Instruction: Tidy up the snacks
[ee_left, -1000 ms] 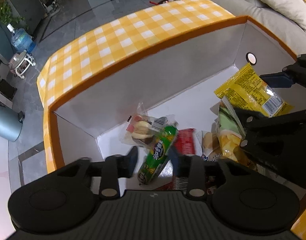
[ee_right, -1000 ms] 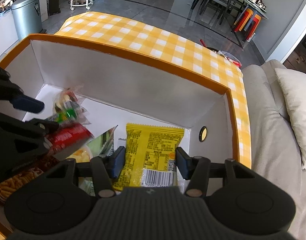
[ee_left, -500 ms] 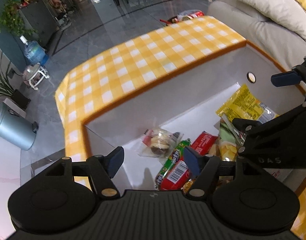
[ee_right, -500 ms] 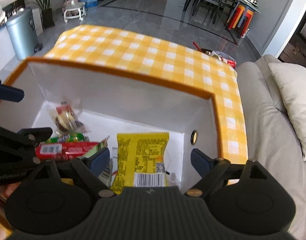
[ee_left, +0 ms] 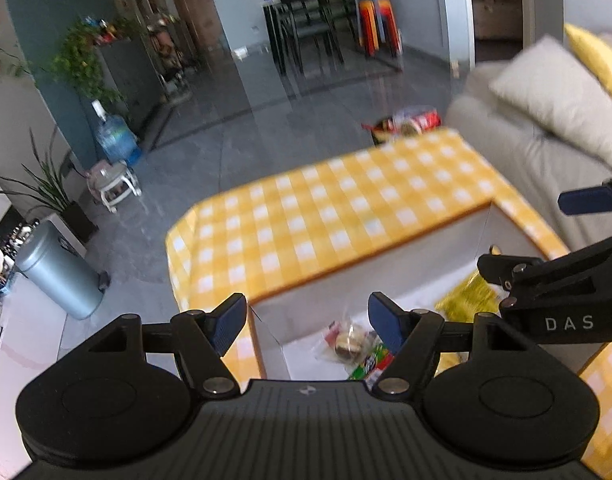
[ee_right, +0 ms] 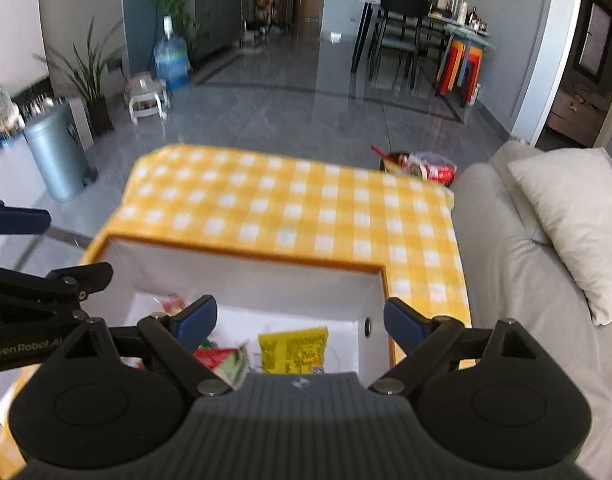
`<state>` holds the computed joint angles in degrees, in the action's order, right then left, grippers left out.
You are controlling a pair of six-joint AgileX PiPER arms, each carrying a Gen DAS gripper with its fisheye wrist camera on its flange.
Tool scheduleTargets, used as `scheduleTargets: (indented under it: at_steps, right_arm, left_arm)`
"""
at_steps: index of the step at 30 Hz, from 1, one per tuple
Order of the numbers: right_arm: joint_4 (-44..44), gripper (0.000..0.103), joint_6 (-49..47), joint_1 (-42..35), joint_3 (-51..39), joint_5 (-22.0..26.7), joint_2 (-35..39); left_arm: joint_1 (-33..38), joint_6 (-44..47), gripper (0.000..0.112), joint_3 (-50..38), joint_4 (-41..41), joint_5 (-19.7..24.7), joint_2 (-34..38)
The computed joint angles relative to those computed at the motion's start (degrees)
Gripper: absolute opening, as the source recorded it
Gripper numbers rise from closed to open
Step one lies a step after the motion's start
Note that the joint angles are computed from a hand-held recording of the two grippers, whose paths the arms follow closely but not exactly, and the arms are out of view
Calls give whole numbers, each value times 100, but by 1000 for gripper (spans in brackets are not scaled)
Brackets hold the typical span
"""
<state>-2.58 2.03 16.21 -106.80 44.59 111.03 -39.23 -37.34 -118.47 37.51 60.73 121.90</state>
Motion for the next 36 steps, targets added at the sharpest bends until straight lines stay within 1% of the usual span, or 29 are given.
scheduleTargets:
  at_steps: [2, 6, 8, 14, 21, 25, 30, 32, 36]
  right_arm:
    - [94, 93, -23, -26, 360, -218, -359]
    - [233, 93, -63, -86, 1049, -490, -1072]
    - [365, 94, -93, -119, 1390, -571, -1410]
    - [615, 94, -184, -162, 2356, -660, -2387]
    - [719, 96, -300, -108, 3308, -671, -3425]
    - [708, 96, -308, -57, 3898, -657, -4035]
    - [338, 96, 62, 134, 4641, -797, -4702]
    - [208, 96, 232, 202, 4939, -931, -4944]
    - [-337, 96, 916, 478, 5533, -1247, -5398]
  left_arm:
    - [-112, -256, 82, 250, 221, -24, -247]
    - [-355, -886, 82, 1018, 749, -170, -845]
    - [-513, -1167, 82, 1310, 977, -130, -1076]
    - [-994, -1691, 83, 1857, 1205, 164, -1577]
    - [-1624, -2481, 84, 2596, 1418, 337, -2059]
    - [-1964, -3004, 86, 2999, 1479, 414, -2302]
    - [-2433, -3635, 86, 3341, 1717, 695, -2401]
    - [-2576, -3881, 86, 3513, 1797, 707, -2452]
    - [-2796, -4367, 86, 3822, 1860, 721, -2539]
